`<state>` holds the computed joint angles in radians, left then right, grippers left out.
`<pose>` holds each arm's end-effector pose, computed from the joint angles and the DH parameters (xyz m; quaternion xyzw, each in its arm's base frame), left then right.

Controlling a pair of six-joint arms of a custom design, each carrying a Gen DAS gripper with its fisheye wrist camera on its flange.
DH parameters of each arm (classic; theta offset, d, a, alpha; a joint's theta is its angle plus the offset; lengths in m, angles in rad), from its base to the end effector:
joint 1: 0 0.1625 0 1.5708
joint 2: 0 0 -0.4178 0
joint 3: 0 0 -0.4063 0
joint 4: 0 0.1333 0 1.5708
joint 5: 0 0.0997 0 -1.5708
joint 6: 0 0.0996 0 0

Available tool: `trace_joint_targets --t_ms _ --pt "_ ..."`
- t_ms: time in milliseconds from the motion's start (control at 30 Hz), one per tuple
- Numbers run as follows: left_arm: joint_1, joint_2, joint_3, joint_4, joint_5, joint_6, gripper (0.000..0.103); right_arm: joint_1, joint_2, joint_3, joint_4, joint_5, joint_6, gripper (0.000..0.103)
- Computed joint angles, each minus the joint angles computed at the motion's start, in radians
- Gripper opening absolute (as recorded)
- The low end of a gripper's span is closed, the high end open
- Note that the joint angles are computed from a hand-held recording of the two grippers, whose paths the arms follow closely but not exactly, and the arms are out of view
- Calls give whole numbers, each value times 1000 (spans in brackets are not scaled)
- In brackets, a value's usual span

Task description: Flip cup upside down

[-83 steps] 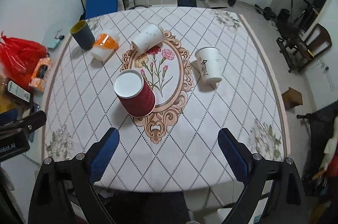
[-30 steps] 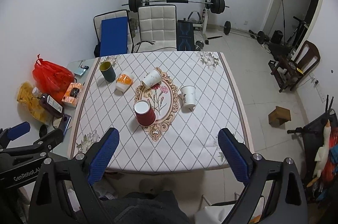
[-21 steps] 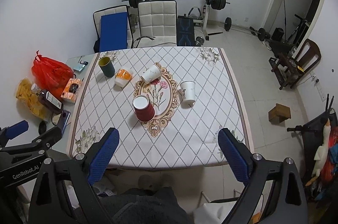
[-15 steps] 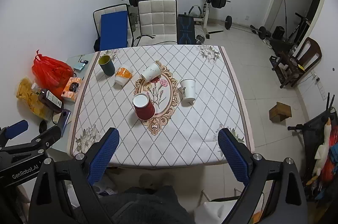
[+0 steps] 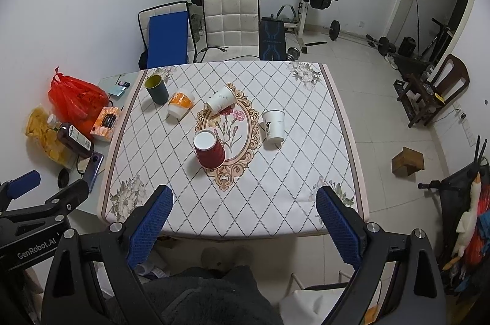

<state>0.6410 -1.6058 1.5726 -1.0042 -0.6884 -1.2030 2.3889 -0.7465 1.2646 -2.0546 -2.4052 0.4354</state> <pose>-0.2311 -0.4347 0.4884 -0.0073 0.8795 -0.2455 0.4077 0.5932 -0.4741 0.1747 0.1807 -0.8961 0.2249 0.3373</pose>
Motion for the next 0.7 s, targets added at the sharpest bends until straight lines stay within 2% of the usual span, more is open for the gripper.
trace_joint_targets --t_ms 700 --pt "-36 -13 3 60 -13 -63 98 -1 -42 58 -30 20 -9 97"
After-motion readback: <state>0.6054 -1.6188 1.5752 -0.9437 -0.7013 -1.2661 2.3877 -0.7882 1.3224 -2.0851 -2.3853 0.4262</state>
